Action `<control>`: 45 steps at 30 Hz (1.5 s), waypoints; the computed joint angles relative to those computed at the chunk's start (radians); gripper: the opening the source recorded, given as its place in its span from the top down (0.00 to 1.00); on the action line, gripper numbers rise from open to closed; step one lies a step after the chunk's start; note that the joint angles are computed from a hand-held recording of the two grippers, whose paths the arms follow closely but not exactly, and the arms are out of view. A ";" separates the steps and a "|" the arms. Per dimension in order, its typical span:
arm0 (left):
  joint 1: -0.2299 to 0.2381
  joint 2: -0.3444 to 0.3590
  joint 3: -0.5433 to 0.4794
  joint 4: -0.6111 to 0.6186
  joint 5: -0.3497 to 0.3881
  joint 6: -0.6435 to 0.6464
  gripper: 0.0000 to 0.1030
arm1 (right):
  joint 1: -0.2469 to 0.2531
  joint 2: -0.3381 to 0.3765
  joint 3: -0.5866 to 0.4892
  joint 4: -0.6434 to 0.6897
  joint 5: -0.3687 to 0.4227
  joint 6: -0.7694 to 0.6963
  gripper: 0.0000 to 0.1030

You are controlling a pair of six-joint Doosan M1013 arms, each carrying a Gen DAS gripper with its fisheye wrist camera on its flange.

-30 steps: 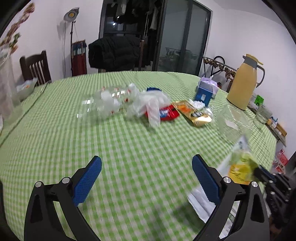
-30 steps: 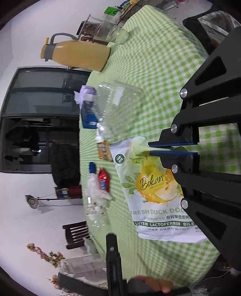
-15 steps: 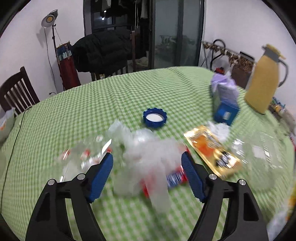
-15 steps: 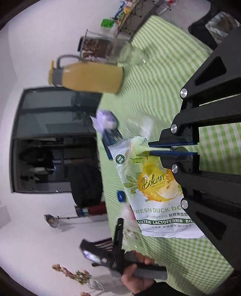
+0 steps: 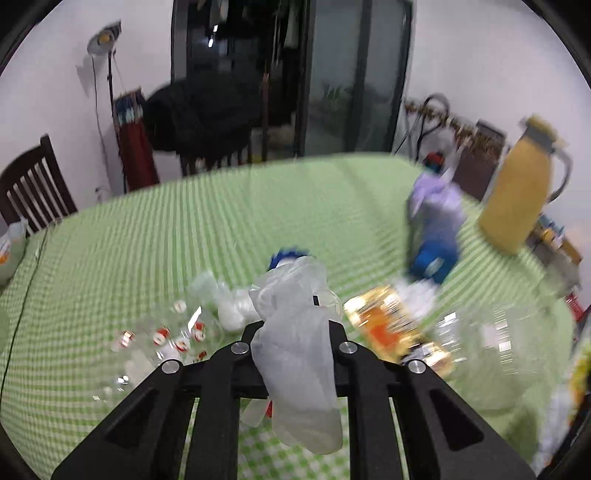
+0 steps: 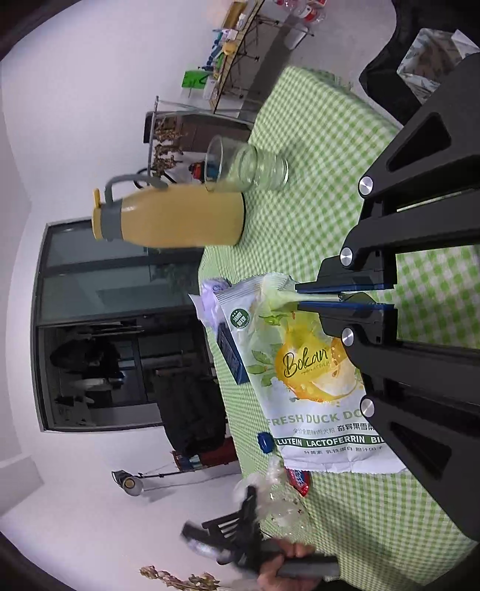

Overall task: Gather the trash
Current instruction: 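Carry both bags to the bin and open both tools over it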

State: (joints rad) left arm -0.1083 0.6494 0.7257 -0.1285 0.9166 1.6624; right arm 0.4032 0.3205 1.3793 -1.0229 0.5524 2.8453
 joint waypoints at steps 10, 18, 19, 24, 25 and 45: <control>-0.062 -0.165 0.188 -0.164 -0.158 0.208 0.90 | -0.024 -0.130 0.176 -0.176 0.143 0.260 0.96; -0.166 -0.235 0.297 -0.314 -0.145 0.381 0.90 | -0.076 -0.277 0.373 -0.175 0.351 0.356 0.96; -0.185 -0.240 0.307 -0.327 -0.139 0.395 0.90 | -0.083 -0.293 0.398 -0.175 0.379 0.366 0.96; -0.270 -0.246 0.324 -0.359 -0.082 0.439 0.90 | -0.120 -0.332 0.484 -0.129 0.474 0.368 0.95; -0.290 -0.243 0.321 -0.369 -0.057 0.450 0.90 | -0.135 -0.333 0.497 -0.103 0.490 0.358 0.95; -0.575 -0.013 0.225 -0.336 0.390 0.379 0.90 | -0.285 -0.306 0.587 0.056 0.328 0.351 0.89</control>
